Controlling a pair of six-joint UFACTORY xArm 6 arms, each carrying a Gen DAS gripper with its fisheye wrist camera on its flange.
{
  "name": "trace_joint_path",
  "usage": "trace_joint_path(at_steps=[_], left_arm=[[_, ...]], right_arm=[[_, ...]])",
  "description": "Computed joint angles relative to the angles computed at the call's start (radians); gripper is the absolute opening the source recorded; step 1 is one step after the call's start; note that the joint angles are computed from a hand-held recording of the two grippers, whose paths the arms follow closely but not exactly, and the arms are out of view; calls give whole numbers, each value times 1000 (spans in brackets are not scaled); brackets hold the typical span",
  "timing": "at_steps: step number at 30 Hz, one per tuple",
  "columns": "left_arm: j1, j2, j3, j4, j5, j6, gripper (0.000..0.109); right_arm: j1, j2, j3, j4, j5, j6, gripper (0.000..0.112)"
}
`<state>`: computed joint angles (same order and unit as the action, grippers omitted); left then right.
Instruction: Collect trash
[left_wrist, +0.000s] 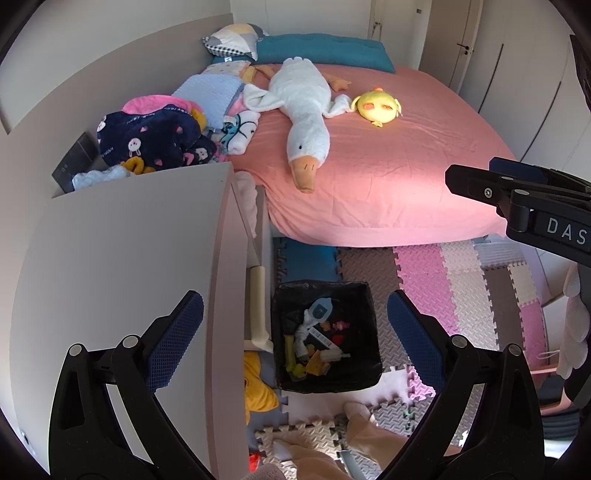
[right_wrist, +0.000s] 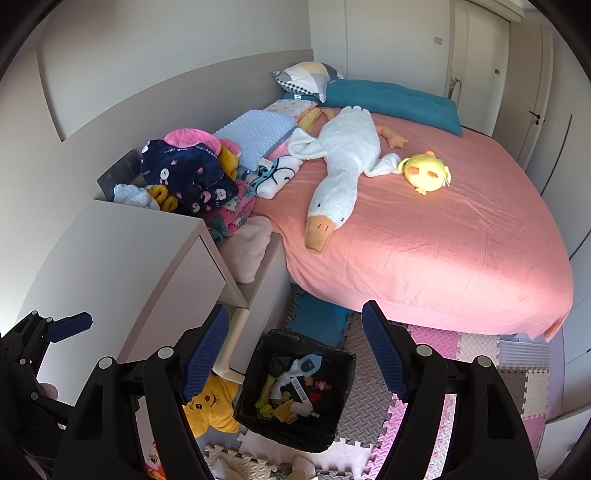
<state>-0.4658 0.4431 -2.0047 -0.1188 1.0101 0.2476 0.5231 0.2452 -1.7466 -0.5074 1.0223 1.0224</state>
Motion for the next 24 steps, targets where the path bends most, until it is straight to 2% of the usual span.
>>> trace_joint_path(at_steps=[24], left_arm=[[0, -4, 15, -26, -21, 9, 96]], right_arm=[[-10, 0, -13, 5, 9, -16, 75]])
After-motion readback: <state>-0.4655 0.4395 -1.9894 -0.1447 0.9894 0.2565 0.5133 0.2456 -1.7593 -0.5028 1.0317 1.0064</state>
